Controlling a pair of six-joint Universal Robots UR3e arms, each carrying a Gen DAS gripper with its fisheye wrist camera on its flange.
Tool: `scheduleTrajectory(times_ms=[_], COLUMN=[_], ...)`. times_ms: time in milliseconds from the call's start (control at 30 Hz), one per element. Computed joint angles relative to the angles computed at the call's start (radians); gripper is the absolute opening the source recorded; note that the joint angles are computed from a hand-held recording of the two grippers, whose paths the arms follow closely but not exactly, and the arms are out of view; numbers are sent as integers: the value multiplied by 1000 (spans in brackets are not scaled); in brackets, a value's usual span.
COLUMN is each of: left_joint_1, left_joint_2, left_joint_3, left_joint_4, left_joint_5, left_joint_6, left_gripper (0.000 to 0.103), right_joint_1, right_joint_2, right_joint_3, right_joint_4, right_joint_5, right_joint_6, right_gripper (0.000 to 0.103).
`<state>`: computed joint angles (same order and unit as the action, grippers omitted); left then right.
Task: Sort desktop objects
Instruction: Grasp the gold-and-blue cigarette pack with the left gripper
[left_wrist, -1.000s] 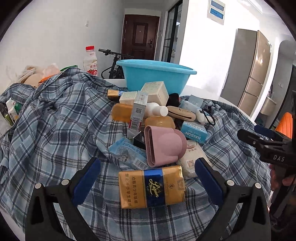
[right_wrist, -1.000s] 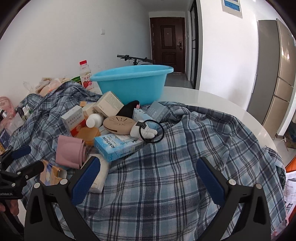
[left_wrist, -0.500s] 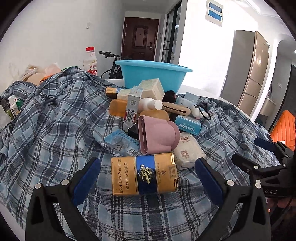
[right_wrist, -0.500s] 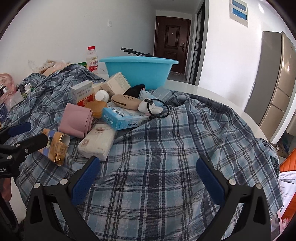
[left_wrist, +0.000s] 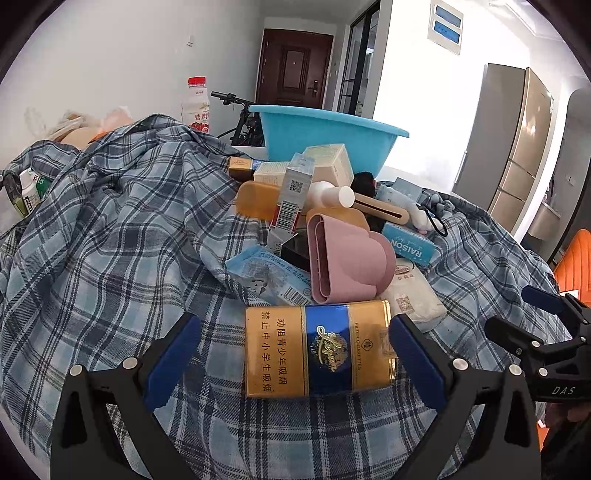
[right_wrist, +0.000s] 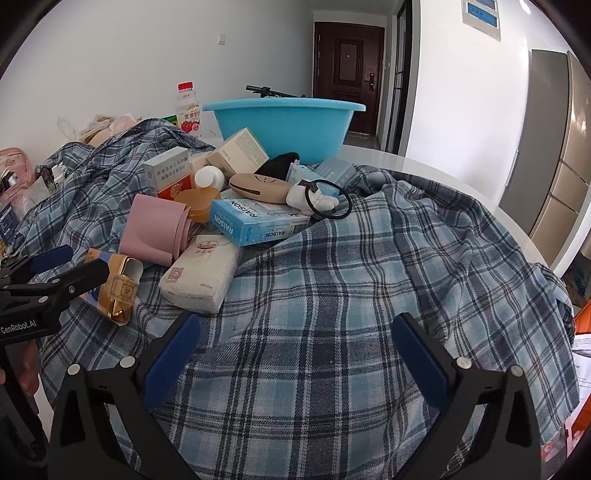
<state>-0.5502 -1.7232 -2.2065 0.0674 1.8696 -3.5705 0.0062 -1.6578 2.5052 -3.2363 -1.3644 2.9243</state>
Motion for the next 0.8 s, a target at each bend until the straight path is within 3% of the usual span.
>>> scheduleTrajectory(times_ms=[233,800], left_joint_1=[-32,20], left_joint_2=[-61,-104], left_joint_3=[77,115], left_joint_4=[-45,-119], left_joint_5=[24,-51], left_joint_6=[18,5], left_gripper=[103,103], right_joint_1=[-13,-44], right_joint_2=[15,22], right_joint_3=[0,-7], right_joint_4=[7,37], right_joint_5=[19,45], right_joint_6=[-4,-14], right_gripper=[103,103])
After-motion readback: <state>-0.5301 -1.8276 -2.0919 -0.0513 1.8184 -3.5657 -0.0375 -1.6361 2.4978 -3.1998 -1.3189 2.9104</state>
